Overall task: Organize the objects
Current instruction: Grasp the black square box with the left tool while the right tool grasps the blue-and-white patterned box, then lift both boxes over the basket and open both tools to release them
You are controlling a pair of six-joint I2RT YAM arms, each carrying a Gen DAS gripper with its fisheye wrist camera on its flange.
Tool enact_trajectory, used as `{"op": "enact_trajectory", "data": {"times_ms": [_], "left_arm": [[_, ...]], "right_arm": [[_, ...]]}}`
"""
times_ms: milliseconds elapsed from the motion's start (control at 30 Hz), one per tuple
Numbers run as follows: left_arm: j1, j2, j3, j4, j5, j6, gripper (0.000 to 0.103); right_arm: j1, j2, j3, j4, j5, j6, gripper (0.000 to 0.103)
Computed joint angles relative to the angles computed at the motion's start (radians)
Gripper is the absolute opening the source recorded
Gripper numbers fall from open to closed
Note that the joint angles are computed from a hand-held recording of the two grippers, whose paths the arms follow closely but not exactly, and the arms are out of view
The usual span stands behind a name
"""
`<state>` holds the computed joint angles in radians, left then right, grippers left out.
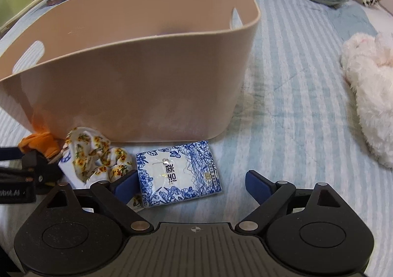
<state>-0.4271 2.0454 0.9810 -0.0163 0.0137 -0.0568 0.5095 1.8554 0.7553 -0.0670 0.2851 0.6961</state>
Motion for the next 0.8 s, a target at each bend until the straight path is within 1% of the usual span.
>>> {"op": "enact_trajectory", "data": {"times_ms": [100, 200, 267, 300, 333, 367, 400, 433, 467, 500, 533, 667, 767, 800], "left_arm": [[0.002, -0.009, -0.01, -0.005, -0.005, 0.014, 0.089], [0.014, -0.021, -0.024, -0.002, 0.012, 0.021, 0.083], [0.023, -0.032, -0.037, 0.007, 0.018, 0.025, 0.074], [0.028, -0.038, -0.044, 0.01, 0.019, 0.026, 0.072], [0.032, -0.043, -0.05, 0.011, 0.019, 0.031, 0.065], [0.036, -0.048, -0.054, 0.011, 0.02, 0.04, 0.061], [0.041, -0.053, -0.058, 0.012, 0.027, 0.049, 0.059], [0.045, -0.057, -0.061, 0.011, 0.033, 0.058, 0.054], [0.048, -0.061, -0.065, 0.009, 0.037, 0.066, 0.047], [0.051, -0.067, -0.069, 0.01, 0.04, 0.074, 0.043], [0.052, -0.072, -0.072, 0.007, 0.044, 0.082, 0.035], [0.058, -0.103, -0.093, 0.01, 0.04, 0.111, 0.033], [0.073, -0.131, -0.108, -0.006, 0.049, 0.13, 0.033], [0.078, -0.144, -0.116, -0.011, 0.049, 0.136, 0.033]], "right_arm": [[-0.005, 0.003, -0.001, 0.001, -0.008, 0.012, 0.089], [0.013, -0.001, 0.001, -0.01, 0.008, 0.01, 0.079], [0.025, -0.009, -0.002, -0.013, 0.013, 0.013, 0.067], [0.031, -0.014, -0.004, -0.016, 0.015, 0.017, 0.064], [0.037, -0.019, -0.006, -0.02, 0.017, 0.021, 0.062], [0.044, -0.025, -0.007, -0.026, 0.022, 0.028, 0.061], [0.051, -0.03, -0.009, -0.032, 0.027, 0.035, 0.061], [0.05, -0.035, -0.011, -0.036, 0.026, 0.036, 0.061], [0.057, -0.042, -0.015, -0.043, 0.028, 0.047, 0.061], [0.064, -0.05, -0.019, -0.048, 0.031, 0.061, 0.061], [0.069, -0.057, -0.02, -0.056, 0.033, 0.072, 0.061], [0.102, -0.081, -0.018, -0.092, 0.054, 0.114, 0.061], [0.137, -0.104, -0.017, -0.131, 0.075, 0.159, 0.061], [0.125, -0.116, -0.028, -0.126, 0.072, 0.149, 0.061]]}}
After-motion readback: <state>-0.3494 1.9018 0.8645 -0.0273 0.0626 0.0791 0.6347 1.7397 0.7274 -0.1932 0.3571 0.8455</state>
